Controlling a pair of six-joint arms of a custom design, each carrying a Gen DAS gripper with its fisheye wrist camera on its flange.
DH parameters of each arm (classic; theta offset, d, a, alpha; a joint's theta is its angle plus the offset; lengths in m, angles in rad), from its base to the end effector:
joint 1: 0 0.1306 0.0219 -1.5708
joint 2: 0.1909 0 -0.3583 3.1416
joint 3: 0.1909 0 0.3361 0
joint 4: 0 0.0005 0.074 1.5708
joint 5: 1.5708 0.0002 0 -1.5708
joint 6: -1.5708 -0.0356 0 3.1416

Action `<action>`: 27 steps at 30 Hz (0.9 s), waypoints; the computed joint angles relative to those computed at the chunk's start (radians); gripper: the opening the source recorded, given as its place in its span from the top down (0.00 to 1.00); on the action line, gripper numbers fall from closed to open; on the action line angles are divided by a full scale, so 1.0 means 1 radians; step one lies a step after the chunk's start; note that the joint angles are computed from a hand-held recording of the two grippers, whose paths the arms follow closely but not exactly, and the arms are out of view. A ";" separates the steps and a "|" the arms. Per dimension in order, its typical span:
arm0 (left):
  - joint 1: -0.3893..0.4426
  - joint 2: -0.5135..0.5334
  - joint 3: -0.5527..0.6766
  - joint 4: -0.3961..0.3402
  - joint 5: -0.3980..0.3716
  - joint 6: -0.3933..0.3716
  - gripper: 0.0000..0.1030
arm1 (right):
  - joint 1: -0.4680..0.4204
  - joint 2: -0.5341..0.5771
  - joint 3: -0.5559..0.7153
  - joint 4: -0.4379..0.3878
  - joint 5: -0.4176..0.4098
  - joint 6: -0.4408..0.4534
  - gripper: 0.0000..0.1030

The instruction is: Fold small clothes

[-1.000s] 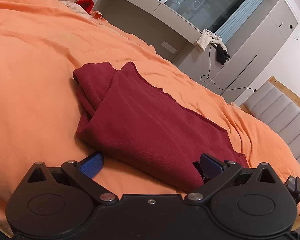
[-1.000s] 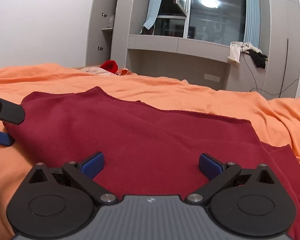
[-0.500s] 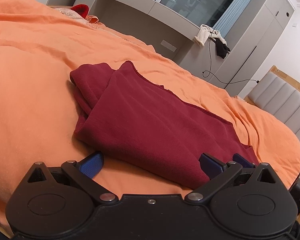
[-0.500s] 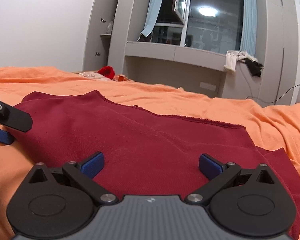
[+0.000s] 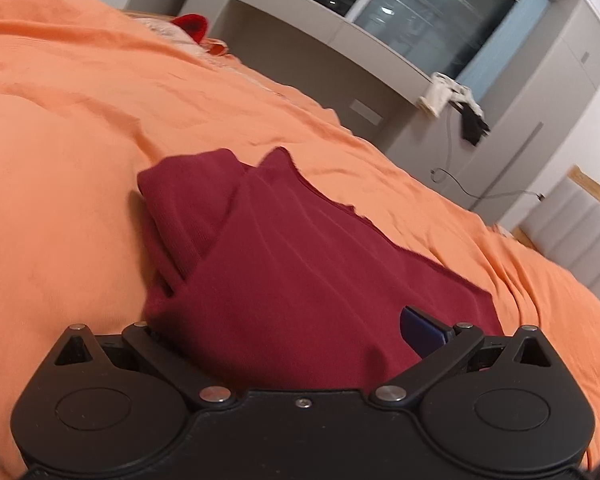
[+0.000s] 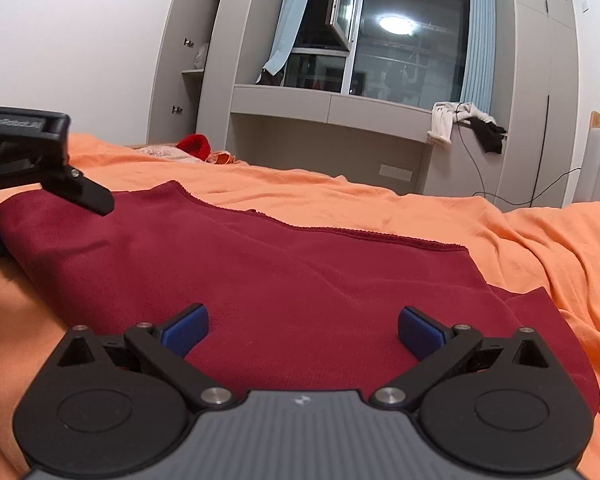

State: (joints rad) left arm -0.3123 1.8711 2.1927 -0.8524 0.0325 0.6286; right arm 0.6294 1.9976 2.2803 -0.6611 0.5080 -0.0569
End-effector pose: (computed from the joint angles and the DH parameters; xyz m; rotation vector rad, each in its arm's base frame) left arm 0.5744 -0.1872 0.4971 -0.3201 2.1349 -0.5915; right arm 0.5357 0.3681 0.4774 -0.2121 1.8877 -0.0303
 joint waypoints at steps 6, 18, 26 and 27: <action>-0.011 -0.035 -0.083 0.079 -0.033 -0.038 0.01 | 0.000 -0.003 -0.013 0.018 0.007 -0.002 0.00; -0.033 -0.017 -0.075 0.108 -0.117 -0.062 0.02 | -0.002 -0.026 -0.071 0.085 0.006 0.019 0.00; -0.064 0.026 -0.004 0.101 -0.259 -0.126 0.57 | -0.016 -0.023 -0.038 0.026 -0.049 0.007 0.00; -0.070 0.043 0.029 0.083 -0.273 -0.152 0.60 | -0.022 -0.020 -0.017 -0.003 -0.071 0.011 0.00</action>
State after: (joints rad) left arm -0.3822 1.9140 2.2221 -0.7695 -0.2404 0.4766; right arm 0.6073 1.9776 2.2632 -0.6644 0.4370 -0.0454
